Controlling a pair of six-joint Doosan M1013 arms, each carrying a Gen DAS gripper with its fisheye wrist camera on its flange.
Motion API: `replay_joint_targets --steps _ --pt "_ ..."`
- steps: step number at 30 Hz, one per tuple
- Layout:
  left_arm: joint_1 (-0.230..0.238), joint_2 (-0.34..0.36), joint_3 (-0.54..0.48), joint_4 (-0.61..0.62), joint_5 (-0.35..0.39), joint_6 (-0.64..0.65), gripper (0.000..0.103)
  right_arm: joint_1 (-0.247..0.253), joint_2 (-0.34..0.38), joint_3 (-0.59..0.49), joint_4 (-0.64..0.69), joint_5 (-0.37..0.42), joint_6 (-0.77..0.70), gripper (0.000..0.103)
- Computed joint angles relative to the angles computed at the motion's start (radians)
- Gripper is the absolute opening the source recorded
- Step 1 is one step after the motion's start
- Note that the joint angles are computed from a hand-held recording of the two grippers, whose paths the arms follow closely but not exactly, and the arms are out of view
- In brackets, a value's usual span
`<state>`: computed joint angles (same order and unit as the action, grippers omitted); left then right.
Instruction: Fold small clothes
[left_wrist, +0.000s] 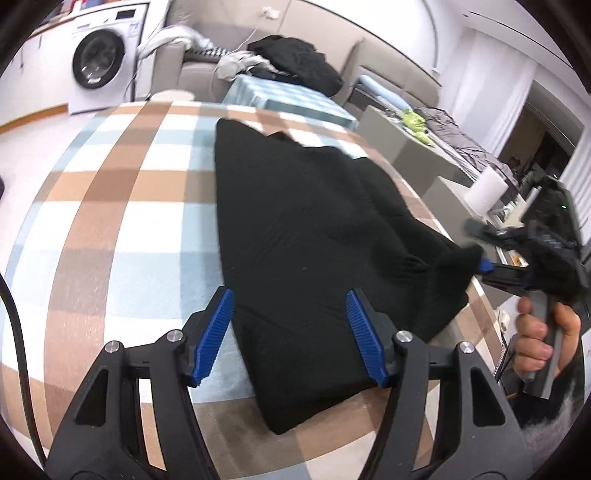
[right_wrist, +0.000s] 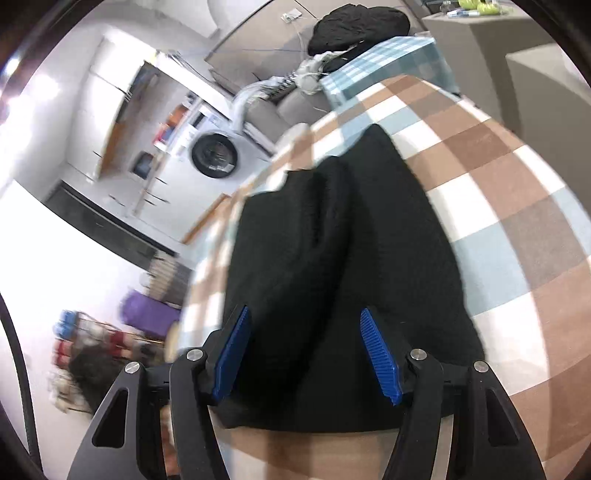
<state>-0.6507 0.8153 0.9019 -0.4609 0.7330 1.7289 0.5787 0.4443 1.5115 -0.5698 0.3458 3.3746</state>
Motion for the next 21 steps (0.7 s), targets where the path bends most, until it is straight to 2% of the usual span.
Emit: replay_joint_targets --steps 2,5,7,8,9,10,11,13,15,16,17,18,19,20,21 --pt "0.002 0.004 -0.002 -0.001 0.002 -0.007 0.061 0.006 -0.008 0.009 -0.097 -0.007 0.089 0.067" --pt "-0.003 0.016 -0.016 0.013 0.005 -0.019 0.061 0.006 0.007 -0.018 0.019 0.041 -0.054 0.067" --pt "-0.009 0.023 -0.027 0.039 0.009 -0.031 0.061 0.000 0.033 -0.050 0.142 0.085 -0.198 0.063" --pt "-0.010 0.022 -0.026 0.045 0.008 -0.033 0.061 0.002 0.060 -0.095 0.206 0.174 -0.292 0.049" --pt "-0.012 0.023 -0.027 0.043 0.010 -0.033 0.061 0.002 0.075 -0.116 0.219 0.211 -0.338 0.032" --pt "-0.011 0.023 -0.028 0.041 0.011 -0.034 0.061 0.003 0.086 -0.132 0.225 0.219 -0.381 0.009" --pt "-0.011 0.025 -0.031 0.043 0.008 -0.039 0.061 0.005 0.088 -0.137 0.222 0.188 -0.409 0.007" --pt "-0.010 0.023 -0.027 0.046 0.001 -0.041 0.061 0.017 0.078 -0.131 0.084 0.145 -0.353 0.005" --pt "-0.009 0.024 -0.027 0.052 -0.002 -0.049 0.061 0.022 0.073 -0.132 0.032 0.165 -0.336 0.005" --pt "-0.009 0.029 -0.034 0.058 0.006 -0.055 0.061 0.022 0.081 -0.147 0.058 0.227 -0.360 0.005" --pt "-0.009 0.035 -0.044 0.068 0.018 -0.061 0.061 0.018 0.102 -0.175 0.116 0.342 -0.415 0.007" --pt "-0.010 0.038 -0.051 0.083 0.028 -0.068 0.061 0.012 0.117 -0.194 0.183 0.413 -0.467 0.011" --pt "-0.012 0.040 -0.055 0.100 0.035 -0.074 0.061 0.003 0.122 -0.194 0.236 0.433 -0.502 0.012" --pt "-0.013 0.038 -0.053 0.105 0.035 -0.071 0.061 0.000 0.111 -0.174 0.251 0.401 -0.493 0.016" --pt "-0.014 0.037 -0.051 0.104 0.034 -0.065 0.061 0.005 0.098 -0.160 0.220 0.381 -0.457 0.029"
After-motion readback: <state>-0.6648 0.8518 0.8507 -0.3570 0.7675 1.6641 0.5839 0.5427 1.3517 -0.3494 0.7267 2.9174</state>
